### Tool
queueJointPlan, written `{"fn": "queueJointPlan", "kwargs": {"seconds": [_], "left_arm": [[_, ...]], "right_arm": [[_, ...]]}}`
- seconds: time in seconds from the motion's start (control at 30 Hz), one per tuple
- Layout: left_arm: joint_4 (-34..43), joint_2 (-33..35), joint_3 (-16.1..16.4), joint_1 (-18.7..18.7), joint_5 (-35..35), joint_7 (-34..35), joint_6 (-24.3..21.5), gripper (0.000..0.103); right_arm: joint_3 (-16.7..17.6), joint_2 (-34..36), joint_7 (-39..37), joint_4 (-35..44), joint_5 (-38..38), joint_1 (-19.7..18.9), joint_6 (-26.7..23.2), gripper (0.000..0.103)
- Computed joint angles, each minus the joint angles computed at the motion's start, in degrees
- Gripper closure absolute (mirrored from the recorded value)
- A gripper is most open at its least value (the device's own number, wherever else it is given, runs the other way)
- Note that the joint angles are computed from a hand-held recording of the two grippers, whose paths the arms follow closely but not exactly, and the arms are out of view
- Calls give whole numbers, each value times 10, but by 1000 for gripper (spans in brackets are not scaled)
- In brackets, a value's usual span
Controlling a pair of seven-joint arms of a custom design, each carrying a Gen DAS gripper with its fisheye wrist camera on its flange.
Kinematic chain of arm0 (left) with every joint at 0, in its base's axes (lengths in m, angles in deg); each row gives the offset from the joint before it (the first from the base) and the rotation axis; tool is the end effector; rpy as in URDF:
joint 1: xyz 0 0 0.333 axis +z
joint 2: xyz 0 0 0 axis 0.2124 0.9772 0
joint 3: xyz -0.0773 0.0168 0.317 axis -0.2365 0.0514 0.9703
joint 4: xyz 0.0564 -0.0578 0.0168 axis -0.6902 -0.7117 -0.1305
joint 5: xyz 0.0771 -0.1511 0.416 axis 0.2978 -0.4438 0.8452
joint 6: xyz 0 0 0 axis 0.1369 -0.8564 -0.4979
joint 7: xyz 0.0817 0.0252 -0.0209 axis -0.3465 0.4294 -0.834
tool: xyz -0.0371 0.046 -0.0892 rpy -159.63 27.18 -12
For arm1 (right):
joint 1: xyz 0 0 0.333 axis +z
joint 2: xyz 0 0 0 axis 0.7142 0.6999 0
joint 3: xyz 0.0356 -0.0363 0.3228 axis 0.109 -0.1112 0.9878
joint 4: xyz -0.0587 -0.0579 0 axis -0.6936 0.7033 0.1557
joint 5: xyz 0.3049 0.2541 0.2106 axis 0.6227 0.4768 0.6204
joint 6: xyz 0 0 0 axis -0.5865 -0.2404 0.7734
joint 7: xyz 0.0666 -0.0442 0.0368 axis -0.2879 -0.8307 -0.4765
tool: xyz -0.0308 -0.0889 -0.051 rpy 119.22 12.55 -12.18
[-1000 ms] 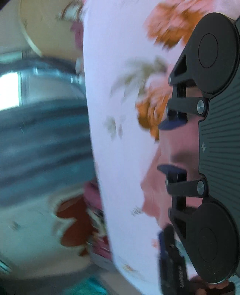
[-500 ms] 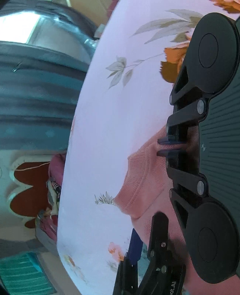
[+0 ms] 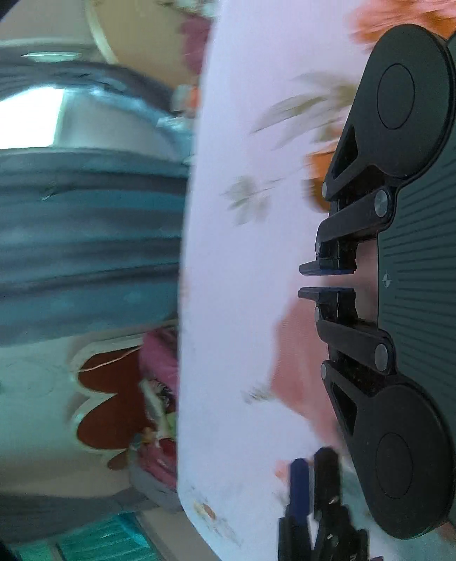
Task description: Fold small clothes
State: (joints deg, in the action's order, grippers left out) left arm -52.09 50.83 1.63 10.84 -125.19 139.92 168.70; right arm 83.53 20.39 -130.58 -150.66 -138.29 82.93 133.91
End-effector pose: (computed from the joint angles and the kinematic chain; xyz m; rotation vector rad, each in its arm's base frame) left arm 0.6903 -0.3079 0.2782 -1.2457 2.4054 -1.4368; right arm 0.6022 0.4312 0.2983 -1.6614 1.7103 -0.6352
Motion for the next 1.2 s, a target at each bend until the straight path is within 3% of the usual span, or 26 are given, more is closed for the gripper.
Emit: {"fn": "queueJointPlan", "kwargs": {"seconds": [0.07,0.1,0.13,0.17,0.2,0.23,0.27,0.33,0.37,0.43,0.47,0.5,0.6,0.7,0.73,0.77,0.87,0.93,0.97,1.0,1.1,1.17,1.2], "left_arm": [[-21,-11,9,-10,25,-12,-17,57],[-17,-5,34,-38,67,-45,-15,57],[-11,11,44,-57,106,-60,7,56],[-5,26,34,-61,111,-34,43,54],[-3,30,30,-61,116,-37,54,54],[-3,22,46,-73,139,-80,41,56],[-10,12,42,-66,147,-96,33,58],[-39,-6,-25,4,99,-49,28,60],[-61,-20,-56,39,63,-16,26,60],[-109,-56,-85,78,-8,42,30,62],[-133,-75,-90,90,-34,58,23,68],[-148,-88,-90,90,-53,64,22,69],[-190,-122,-69,76,-73,58,27,69],[-206,-130,-24,36,-32,2,36,67],[-204,-126,-1,12,-1,-32,39,67],[-202,-123,27,-14,43,-77,36,67],[-215,-141,26,-20,28,-42,47,67],[-226,-142,67,-63,111,-112,55,66],[-227,-138,66,-61,115,-120,58,65],[-231,-136,44,-41,91,-99,66,65],[-245,-155,37,-31,83,-116,64,66],[-258,-174,20,-18,48,-87,73,57],[-261,-180,16,-19,31,-74,82,50]], "right_arm": [[17,-7,-27,-21,8,-7,29,99],[23,-4,-65,-27,37,-4,13,99],[9,-1,-80,-35,65,18,-32,100],[1,-8,-55,-51,70,21,-46,100],[6,-21,11,-72,41,5,-28,103],[11,-35,50,-92,43,-8,-16,103],[8,-47,49,-102,53,-2,-36,103],[-3,-89,129,-139,-19,19,-49,103],[-1,-109,167,-160,-42,18,-39,97],[16,-149,210,-198,-81,31,-72,37],[25,-164,233,-212,-110,37,-84,34],[35,-170,240,-217,-115,34,-82,35],[73,-182,238,-239,-67,22,-77,56],[97,-163,270,-242,-54,-6,-22,57],[103,-151,253,-236,-45,-14,-8,86],[111,-142,212,-230,-13,-19,-16,100],[105,-163,235,-246,-19,-10,-50,99],[119,-167,175,-253,27,-18,-76,99],[121,-163,173,-257,39,-23,-64,99],[117,-160,185,-257,29,-21,-60,99],[127,-174,151,-254,63,-14,-106,99],[138,-195,162,-248,54,7,-193,74],[146,-203,164,-244,47,16,-233,37]]}}
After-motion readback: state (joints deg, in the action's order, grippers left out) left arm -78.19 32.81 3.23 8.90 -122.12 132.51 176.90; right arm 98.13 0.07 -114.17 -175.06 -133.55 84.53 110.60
